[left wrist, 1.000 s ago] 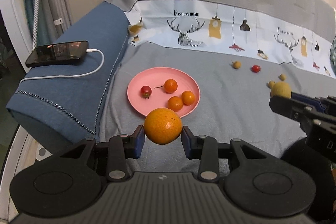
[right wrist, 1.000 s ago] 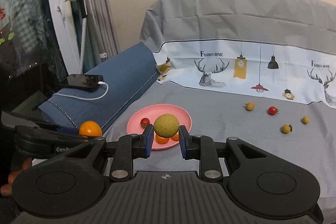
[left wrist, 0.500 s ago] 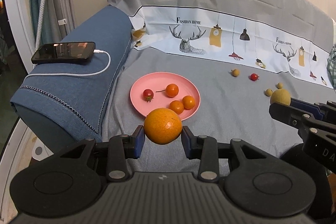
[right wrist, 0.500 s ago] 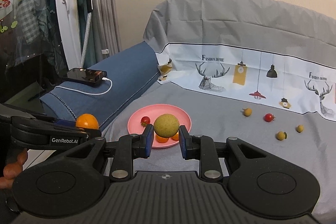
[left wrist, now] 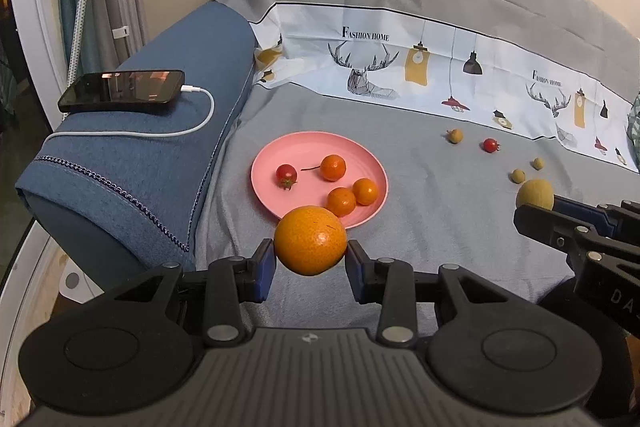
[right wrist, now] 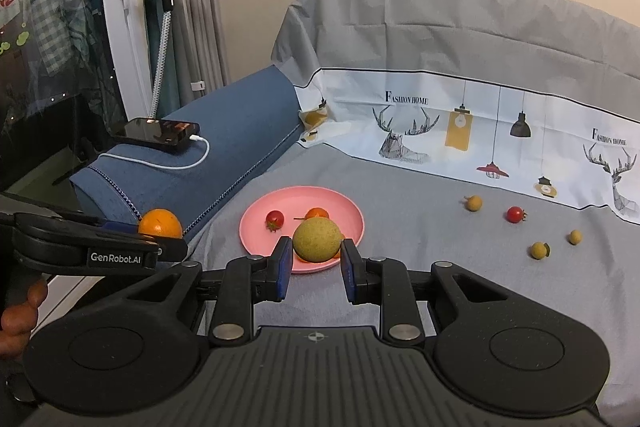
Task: Organize fruits
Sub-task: 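Lower both tools over the pink plate and open them, releasing both fruits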
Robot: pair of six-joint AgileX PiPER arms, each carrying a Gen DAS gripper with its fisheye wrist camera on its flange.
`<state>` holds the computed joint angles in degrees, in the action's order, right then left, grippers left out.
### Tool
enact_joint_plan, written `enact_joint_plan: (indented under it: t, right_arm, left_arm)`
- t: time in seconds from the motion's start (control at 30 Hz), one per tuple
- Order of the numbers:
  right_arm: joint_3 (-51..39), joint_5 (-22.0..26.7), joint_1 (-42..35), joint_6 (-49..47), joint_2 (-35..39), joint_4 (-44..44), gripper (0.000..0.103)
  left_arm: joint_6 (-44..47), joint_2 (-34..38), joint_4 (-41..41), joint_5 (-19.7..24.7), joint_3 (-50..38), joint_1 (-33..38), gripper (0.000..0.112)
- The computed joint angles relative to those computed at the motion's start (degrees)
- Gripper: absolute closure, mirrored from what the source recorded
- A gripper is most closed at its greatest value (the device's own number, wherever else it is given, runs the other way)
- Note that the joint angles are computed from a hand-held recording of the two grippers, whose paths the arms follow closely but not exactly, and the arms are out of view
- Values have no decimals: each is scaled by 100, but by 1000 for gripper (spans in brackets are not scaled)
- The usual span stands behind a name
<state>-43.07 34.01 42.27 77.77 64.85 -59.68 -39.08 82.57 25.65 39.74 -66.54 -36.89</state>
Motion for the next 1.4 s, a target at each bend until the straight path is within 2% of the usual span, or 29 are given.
enact_joint_plan:
  t: [0.67,1.13,1.4]
  right_arm:
    - [-222,-604,-621,-673,523,527,76]
    - [-540,-1202,-1236,-1223,1153,940,76]
    - [-893,-1661,-1647,-1561,1779,1083,76]
  left_arm:
    - [441,475,-380,-140,-337,374,70]
    - [940,1140,-778,-204,-964,702,70]
    - [1225,1699,-991,-163,-1547,873,70]
